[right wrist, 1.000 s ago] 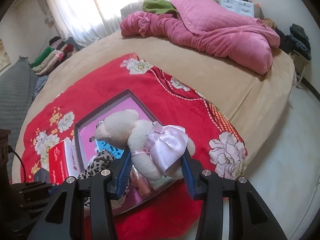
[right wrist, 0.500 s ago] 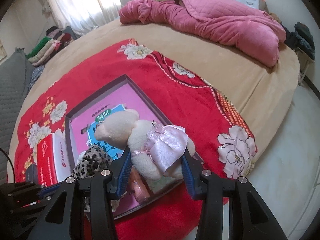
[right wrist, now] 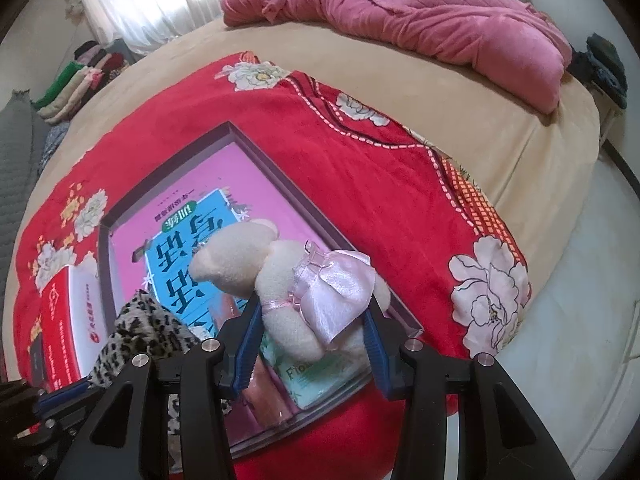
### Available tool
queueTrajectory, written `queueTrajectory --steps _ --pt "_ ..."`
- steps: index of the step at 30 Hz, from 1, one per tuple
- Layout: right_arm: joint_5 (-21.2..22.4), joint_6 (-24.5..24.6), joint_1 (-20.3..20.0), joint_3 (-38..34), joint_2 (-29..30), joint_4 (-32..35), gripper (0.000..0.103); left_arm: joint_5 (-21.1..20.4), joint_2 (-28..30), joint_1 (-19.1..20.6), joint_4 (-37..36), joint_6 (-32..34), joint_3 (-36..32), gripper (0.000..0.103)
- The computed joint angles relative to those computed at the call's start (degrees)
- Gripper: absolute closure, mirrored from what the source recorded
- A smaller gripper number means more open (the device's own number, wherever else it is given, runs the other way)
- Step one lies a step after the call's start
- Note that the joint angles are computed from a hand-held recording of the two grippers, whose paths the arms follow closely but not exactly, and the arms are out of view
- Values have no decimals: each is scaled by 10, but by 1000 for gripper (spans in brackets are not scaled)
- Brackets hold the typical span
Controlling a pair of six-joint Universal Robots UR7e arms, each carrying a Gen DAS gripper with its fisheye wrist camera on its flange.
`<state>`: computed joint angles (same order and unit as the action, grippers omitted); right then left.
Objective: Organize soft objects
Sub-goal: 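Lower the leopard scrunchie into the tray with the left tool while the right tool lowers the bear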
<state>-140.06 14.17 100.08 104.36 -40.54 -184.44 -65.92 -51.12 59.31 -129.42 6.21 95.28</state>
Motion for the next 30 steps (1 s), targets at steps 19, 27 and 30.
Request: queueTrajectory --steps 19,27,30 --pt "32 -7 -8 9 -4 -1 49 15 2 -4 2 1 -1 94" --pt "41 -17 -4 20 -10 -20 44 19 4 -3 14 -11 -6 88" --pt "35 -13 -1 24 -14 -19 44 18 4 -2 15 -13 -7 81"
